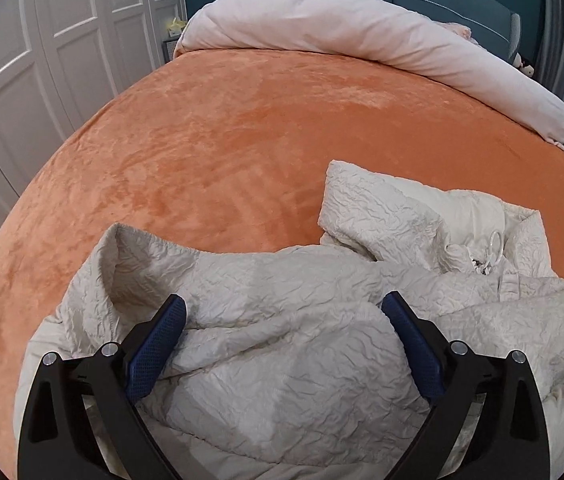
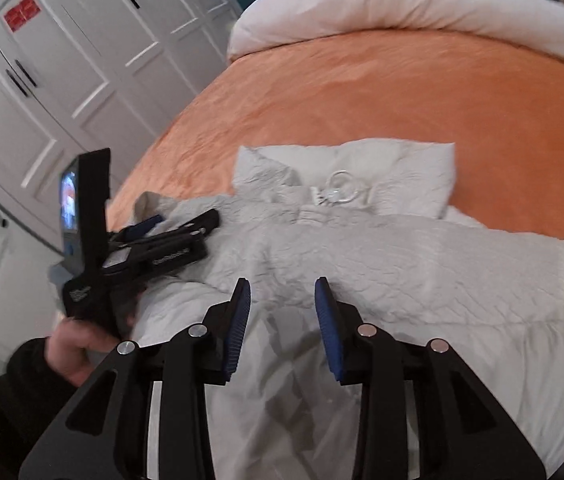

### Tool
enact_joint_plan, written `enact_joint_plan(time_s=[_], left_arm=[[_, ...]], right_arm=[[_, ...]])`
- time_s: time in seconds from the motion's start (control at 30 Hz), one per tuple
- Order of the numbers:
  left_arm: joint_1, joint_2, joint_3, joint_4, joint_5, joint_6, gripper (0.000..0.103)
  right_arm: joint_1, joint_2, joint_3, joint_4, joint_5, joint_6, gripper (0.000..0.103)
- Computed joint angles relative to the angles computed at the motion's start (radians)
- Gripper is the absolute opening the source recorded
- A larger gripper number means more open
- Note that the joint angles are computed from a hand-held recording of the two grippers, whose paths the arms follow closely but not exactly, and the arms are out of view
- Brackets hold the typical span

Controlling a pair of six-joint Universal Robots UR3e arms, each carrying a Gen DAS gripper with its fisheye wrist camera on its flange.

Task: Fold large clothes
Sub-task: 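Pinch the fabric near the zipper pull with the right tool and tuck it, then grasp the jacket edge with the left tool and lift it upward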

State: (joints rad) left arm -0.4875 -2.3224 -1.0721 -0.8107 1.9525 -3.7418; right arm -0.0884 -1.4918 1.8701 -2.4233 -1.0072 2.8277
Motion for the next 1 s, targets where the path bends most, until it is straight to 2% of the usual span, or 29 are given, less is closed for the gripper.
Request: enact_joint_plan(time_s=[0.03, 0.07, 0.3, 0.43, 0.53, 0.67, 0.73, 0.8, 0.9, 1.0], left_arm=[[0.001, -0.006, 0.004, 0.0, 0.0, 0.003, 0.098], [0.004, -0.014, 0.008, 0.003, -0.001, 0.009, 0.098], [0.013, -0.047, -0.043, 0.114, 0.0, 0.027, 0.098], [0.006, -0.094, 0.013, 0.09, 0.029, 0.024, 0.098], [0.014, -0.078, -0.006, 0.101, 0.009, 0.031, 0.098], [0.05, 0.159, -0.308, 0.257, -0.099, 0.054, 0.097], [0.041, 0.35, -0.512, 0.324, -0.093, 0.021, 0.097], [0.024, 0.536, -0.691, 0.336, -0.04, -0.033, 0.098], [0.074, 0.773, -0.914, 0.278, -0.098, -0.106, 0.098], [0.178, 0.967, -1.149, 0.261, -0.211, -0.184, 0.098]], right_arm=[[0.039, 0.016, 0.024, -0.101, -0.08, 0.023, 0.03], [0.05, 0.038, 0.029, -0.148, -0.106, 0.035, 0.03], [0.007, 0.183, 0.117, -0.44, -0.067, 0.139, 0.026], [0.006, 0.228, 0.101, -0.468, -0.056, 0.163, 0.026], [0.017, 0.234, 0.07, -0.436, -0.078, 0.159, 0.026], [0.034, 0.071, 0.093, -0.312, -0.146, 0.184, 0.03], [0.024, -0.079, 0.155, -0.243, -0.118, 0.163, 0.03], [0.043, -0.188, 0.184, -0.169, -0.106, 0.152, 0.03], [0.134, -0.208, 0.166, -0.121, -0.15, 0.176, 0.03], [0.243, -0.117, 0.129, -0.142, -0.237, 0.233, 0.029]])
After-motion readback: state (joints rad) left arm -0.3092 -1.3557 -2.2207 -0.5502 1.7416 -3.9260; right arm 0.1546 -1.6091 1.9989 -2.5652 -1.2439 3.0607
